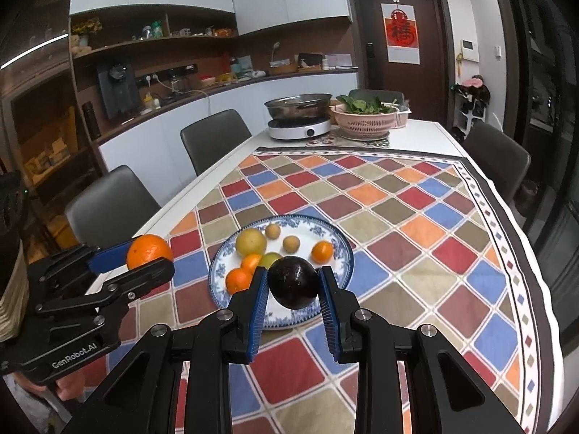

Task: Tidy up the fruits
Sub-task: 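Carry the orange with the left tool while the right tool carries the plum onto the plate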

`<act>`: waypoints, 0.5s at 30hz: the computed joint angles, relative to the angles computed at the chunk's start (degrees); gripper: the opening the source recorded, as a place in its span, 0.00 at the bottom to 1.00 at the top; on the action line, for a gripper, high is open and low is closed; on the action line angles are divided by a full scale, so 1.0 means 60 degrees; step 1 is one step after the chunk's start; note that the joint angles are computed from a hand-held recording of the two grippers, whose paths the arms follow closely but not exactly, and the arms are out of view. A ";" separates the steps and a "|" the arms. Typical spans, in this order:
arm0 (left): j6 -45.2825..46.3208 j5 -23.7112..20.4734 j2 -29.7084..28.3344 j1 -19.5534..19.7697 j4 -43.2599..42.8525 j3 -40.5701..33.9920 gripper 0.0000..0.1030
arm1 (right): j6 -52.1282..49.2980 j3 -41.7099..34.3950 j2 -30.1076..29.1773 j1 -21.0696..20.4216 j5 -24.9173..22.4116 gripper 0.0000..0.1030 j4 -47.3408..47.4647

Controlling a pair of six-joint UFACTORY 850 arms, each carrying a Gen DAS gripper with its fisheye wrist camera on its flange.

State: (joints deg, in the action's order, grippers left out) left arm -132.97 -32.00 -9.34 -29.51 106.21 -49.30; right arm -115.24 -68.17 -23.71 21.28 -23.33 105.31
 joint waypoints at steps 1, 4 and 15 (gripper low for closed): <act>0.0021 0.0034 -0.0012 0.0035 0.0029 -0.0027 0.39 | 0.0137 -0.0151 -0.0093 0.0021 0.0016 0.28 -0.0164; 0.0006 0.0265 -0.0150 0.0289 0.0294 -0.0199 0.39 | 0.0499 -0.0466 -0.0290 0.0060 0.0026 0.28 -0.0544; -0.0640 0.1732 -0.0996 0.1407 0.1563 -0.1002 0.39 | 0.2944 -0.2100 -0.1519 0.0282 0.0169 0.28 -0.2854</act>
State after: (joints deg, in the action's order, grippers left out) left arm -136.81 -21.61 -15.32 -21.07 115.59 -55.31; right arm -97.58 -80.77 -32.82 22.97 -22.31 88.18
